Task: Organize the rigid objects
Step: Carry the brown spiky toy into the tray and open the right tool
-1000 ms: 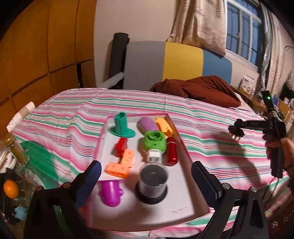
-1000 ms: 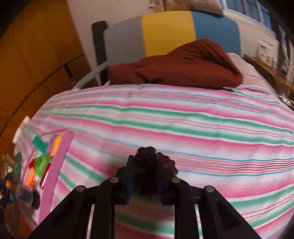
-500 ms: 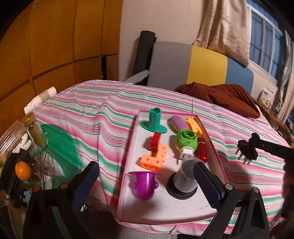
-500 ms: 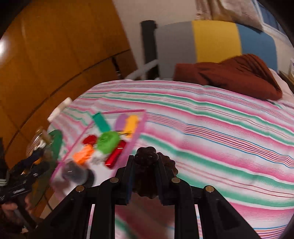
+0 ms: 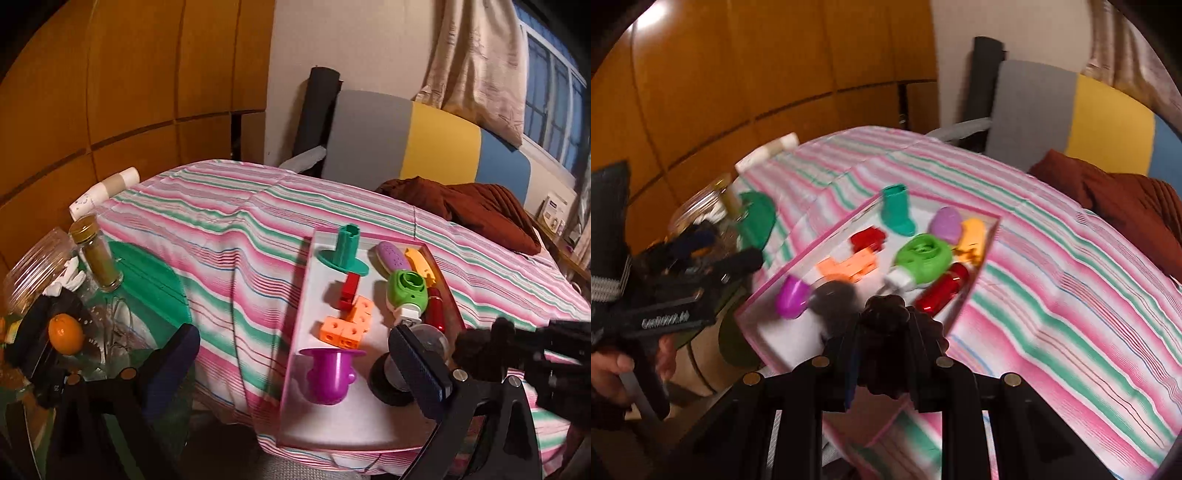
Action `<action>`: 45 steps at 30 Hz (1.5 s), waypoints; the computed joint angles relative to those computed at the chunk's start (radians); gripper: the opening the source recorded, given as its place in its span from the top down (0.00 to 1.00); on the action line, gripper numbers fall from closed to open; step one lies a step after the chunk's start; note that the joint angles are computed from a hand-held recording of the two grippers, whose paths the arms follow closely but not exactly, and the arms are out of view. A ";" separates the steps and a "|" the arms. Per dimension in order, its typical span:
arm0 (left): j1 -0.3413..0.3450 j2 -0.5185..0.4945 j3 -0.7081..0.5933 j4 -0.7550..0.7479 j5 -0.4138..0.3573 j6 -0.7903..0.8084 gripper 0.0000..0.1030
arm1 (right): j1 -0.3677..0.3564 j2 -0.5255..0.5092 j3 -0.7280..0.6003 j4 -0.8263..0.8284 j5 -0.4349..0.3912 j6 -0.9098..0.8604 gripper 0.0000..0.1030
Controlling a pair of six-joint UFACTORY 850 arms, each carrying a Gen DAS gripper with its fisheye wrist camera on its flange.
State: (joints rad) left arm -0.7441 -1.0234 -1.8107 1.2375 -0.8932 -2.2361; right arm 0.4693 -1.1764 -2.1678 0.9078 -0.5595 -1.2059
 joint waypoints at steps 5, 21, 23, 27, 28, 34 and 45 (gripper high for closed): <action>0.004 0.021 0.040 0.002 0.008 -0.048 0.00 | 0.021 -0.015 -0.024 -0.114 -0.045 0.069 0.80; 0.000 0.011 0.025 -0.038 -0.022 -0.003 0.00 | 0.049 -0.134 -0.207 -0.278 -0.081 0.284 0.80; 0.002 0.006 0.014 -0.060 -0.020 0.020 0.00 | 0.045 -0.118 -0.182 -0.252 -0.099 0.253 0.80; 0.008 -0.005 -0.007 -0.110 -0.018 0.060 0.00 | 0.023 -0.073 -0.103 -0.118 -0.108 0.145 0.68; 0.008 -0.005 -0.008 -0.114 -0.017 0.063 0.00 | 0.019 -0.052 -0.069 -0.089 -0.080 0.121 0.67; 0.007 -0.002 -0.005 -0.111 -0.016 0.045 0.00 | -0.018 0.014 0.027 -0.014 -0.082 0.057 0.67; -0.001 -0.015 -0.040 -0.113 -0.052 0.087 0.00 | 0.002 0.017 0.053 -0.181 -0.036 0.170 0.75</action>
State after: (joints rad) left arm -0.7452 -1.0380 -1.8512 1.1244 -0.9454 -2.1492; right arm 0.4715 -1.1597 -2.1151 0.7271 -0.5959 -1.0355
